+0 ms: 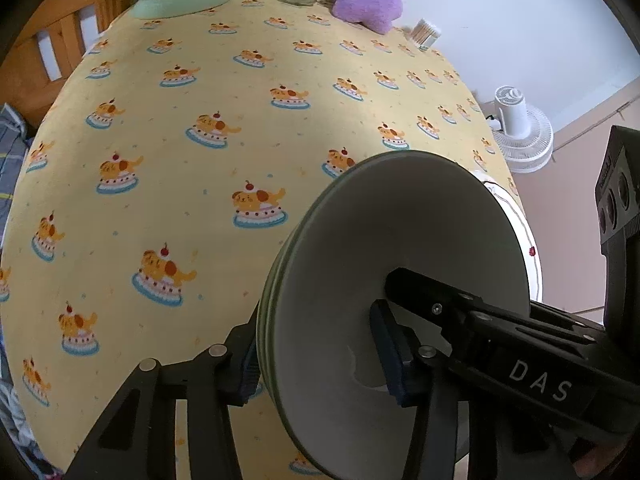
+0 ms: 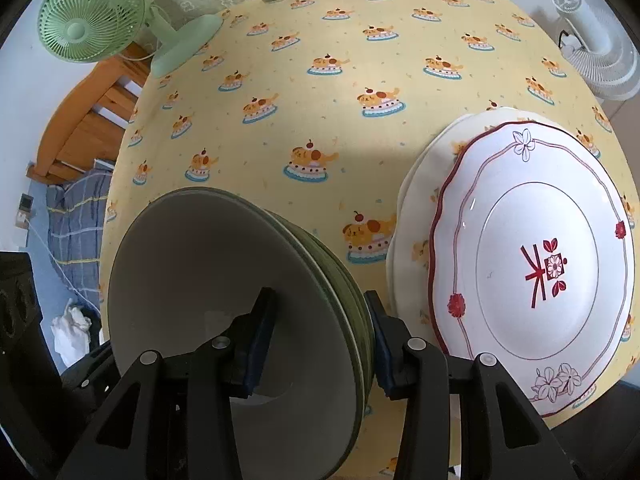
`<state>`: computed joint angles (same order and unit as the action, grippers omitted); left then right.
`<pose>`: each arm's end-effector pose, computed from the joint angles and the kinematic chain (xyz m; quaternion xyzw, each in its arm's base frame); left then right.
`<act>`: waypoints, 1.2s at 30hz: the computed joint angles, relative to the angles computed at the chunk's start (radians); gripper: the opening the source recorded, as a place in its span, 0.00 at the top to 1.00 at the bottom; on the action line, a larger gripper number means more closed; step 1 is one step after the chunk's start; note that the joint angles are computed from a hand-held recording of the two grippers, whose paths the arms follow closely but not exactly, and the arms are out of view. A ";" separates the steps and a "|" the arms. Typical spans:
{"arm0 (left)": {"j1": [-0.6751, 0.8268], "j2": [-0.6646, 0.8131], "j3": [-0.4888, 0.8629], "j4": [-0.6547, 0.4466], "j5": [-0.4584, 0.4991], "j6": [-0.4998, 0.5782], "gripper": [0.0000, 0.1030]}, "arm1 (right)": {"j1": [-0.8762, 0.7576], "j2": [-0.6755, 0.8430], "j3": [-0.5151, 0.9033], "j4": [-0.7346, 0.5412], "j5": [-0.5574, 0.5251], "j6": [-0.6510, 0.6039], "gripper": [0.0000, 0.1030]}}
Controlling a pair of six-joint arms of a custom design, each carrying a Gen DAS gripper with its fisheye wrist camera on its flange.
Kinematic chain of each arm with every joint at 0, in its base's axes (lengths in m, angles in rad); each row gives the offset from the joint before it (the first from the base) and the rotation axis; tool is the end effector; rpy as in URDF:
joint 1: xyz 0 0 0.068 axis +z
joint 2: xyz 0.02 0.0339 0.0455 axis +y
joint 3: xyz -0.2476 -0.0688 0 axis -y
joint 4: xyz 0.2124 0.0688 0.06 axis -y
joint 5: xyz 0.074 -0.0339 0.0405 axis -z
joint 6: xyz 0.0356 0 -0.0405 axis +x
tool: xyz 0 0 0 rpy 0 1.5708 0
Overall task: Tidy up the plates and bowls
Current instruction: 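Carry the nested bowls over the red-rim plate stack with both grippers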
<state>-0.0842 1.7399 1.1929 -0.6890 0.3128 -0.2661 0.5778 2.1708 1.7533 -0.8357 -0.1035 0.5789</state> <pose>0.3077 -0.0370 0.1965 -0.0626 0.9723 -0.1799 0.1353 0.3435 0.2284 0.1826 -0.0076 0.9861 0.1291 0.1043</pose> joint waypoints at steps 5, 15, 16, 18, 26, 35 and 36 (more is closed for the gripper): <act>-0.012 -0.024 0.022 -0.052 -0.013 0.009 0.54 | 0.001 -0.038 -0.027 -0.020 -0.016 0.023 0.55; -0.005 -0.102 0.088 -0.140 -0.008 0.074 0.54 | 0.049 -0.156 -0.051 -0.042 0.062 0.098 0.55; -0.004 -0.110 0.094 -0.152 -0.003 0.081 0.54 | 0.056 -0.168 -0.051 -0.048 0.073 0.109 0.55; -0.008 -0.119 0.104 -0.168 -0.001 0.089 0.54 | 0.063 -0.185 -0.051 -0.059 0.087 0.120 0.55; -0.055 -0.124 0.129 -0.168 -0.041 0.055 0.54 | 0.048 -0.235 -0.090 -0.043 0.088 0.100 0.55; -0.193 -0.068 0.214 -0.155 -0.148 -0.125 0.54 | -0.069 -0.286 -0.140 -0.029 0.004 -0.079 0.55; -0.211 -0.055 0.230 -0.155 -0.157 -0.146 0.54 | -0.084 -0.290 -0.140 -0.036 -0.002 -0.101 0.55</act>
<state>-0.2951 1.6847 1.4232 -0.8436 0.1556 -0.4126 0.4942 1.8806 1.6134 -0.8716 -0.1052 0.4783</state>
